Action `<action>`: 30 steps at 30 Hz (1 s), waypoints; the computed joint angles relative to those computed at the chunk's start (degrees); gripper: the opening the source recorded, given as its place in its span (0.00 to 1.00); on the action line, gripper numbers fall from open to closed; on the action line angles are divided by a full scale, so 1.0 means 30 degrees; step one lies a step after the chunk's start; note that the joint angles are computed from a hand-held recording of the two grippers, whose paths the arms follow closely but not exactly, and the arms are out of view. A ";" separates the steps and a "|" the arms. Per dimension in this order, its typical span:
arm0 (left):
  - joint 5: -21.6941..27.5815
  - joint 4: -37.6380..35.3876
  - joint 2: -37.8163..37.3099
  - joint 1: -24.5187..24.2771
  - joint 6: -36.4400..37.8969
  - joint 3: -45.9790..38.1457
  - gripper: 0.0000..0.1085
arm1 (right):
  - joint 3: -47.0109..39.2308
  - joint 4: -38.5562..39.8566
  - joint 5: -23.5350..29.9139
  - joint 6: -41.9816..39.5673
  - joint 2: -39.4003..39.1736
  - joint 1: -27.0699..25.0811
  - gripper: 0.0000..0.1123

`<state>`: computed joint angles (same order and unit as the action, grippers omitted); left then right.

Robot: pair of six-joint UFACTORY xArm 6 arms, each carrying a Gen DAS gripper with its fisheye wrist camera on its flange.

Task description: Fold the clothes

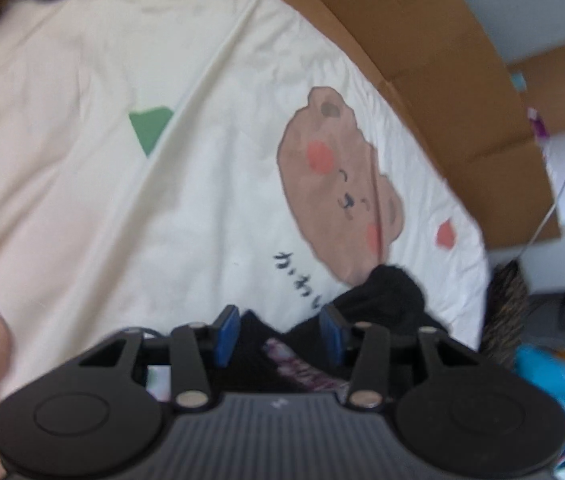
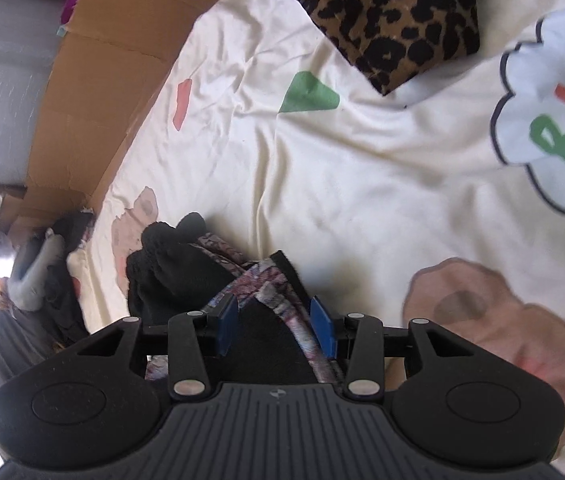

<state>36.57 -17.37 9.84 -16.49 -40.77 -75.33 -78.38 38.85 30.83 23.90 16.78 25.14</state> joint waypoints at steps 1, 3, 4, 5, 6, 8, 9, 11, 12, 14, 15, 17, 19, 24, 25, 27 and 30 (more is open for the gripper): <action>0.0541 0.0758 -0.0020 -0.0051 0.0240 -0.0148 0.43 | 0.0013 -0.0699 0.0044 -0.0075 -0.0054 0.0095 0.41; 0.1608 0.2144 -0.0020 -0.0226 0.0857 -0.0446 0.41 | 0.0024 -0.2099 0.0148 -0.0228 -0.0157 0.0281 0.41; 0.2009 0.2573 -0.0021 -0.0329 0.1269 -0.0504 0.38 | -0.0137 -0.2793 0.0300 -0.0468 -0.0095 0.0399 0.41; 0.2318 0.2784 -0.0022 -0.0425 0.1702 -0.0517 0.37 | -0.0311 -0.3482 0.0460 -0.0717 -0.0025 0.0516 0.41; 0.2530 0.2886 0.0014 -0.0529 0.2107 -0.0536 0.37 | -0.0441 -0.4016 0.0552 -0.0790 0.0042 0.0602 0.41; 0.2847 0.3288 0.0123 -0.0761 0.2695 -0.0614 0.37 | -0.0721 -0.5042 0.0705 -0.0853 0.0212 0.0749 0.41; 0.2948 0.3448 0.0183 -0.0871 0.2947 -0.0650 0.37 | -0.0871 -0.5536 0.0767 -0.0842 0.0313 0.0809 0.41; 0.3030 0.3525 0.0294 -0.1045 0.3431 -0.0669 0.37 | -0.1220 -0.6332 0.0895 -0.0897 0.0549 0.0904 0.41; 0.3078 0.3718 0.0389 -0.1131 0.3552 -0.0728 0.37 | -0.1418 -0.6634 0.0959 -0.0962 0.0683 0.0938 0.41; 0.3177 0.4072 0.0604 -0.1303 0.3833 -0.0876 0.37 | -0.1858 -0.7066 0.1198 -0.1068 0.0985 0.0970 0.41; 0.3199 0.4144 0.0739 -0.1376 0.4087 -0.0950 0.37 | -0.2081 -0.7203 0.1320 -0.1145 0.1144 0.0980 0.41; 0.3114 0.4133 0.0935 -0.1500 0.4601 -0.0980 0.37 | -0.2377 -0.7576 0.1483 -0.1233 0.1379 0.1026 0.40; 0.2827 0.4252 0.1025 -0.1637 0.4943 -0.0917 0.35 | -0.2663 -0.7826 0.1649 -0.1408 0.1613 0.1064 0.36; 0.1993 0.4173 0.1091 -0.1822 0.5458 -0.0558 0.21 | -0.2991 -0.7741 0.1635 -0.1874 0.2056 0.1143 0.15; 0.1889 0.4327 0.1089 -0.1876 0.5507 -0.0512 0.18 | -0.2972 -0.7933 0.1586 -0.1815 0.2043 0.1173 0.14; 0.1836 0.4303 0.1112 -0.1944 0.5661 -0.0483 0.11 | -0.3011 -0.8383 0.1630 -0.1655 0.2045 0.1233 0.08; 0.1425 0.4417 0.0897 -0.2015 0.5708 -0.0160 0.04 | -0.3182 -0.9029 0.1830 -0.1488 0.2051 0.1326 0.06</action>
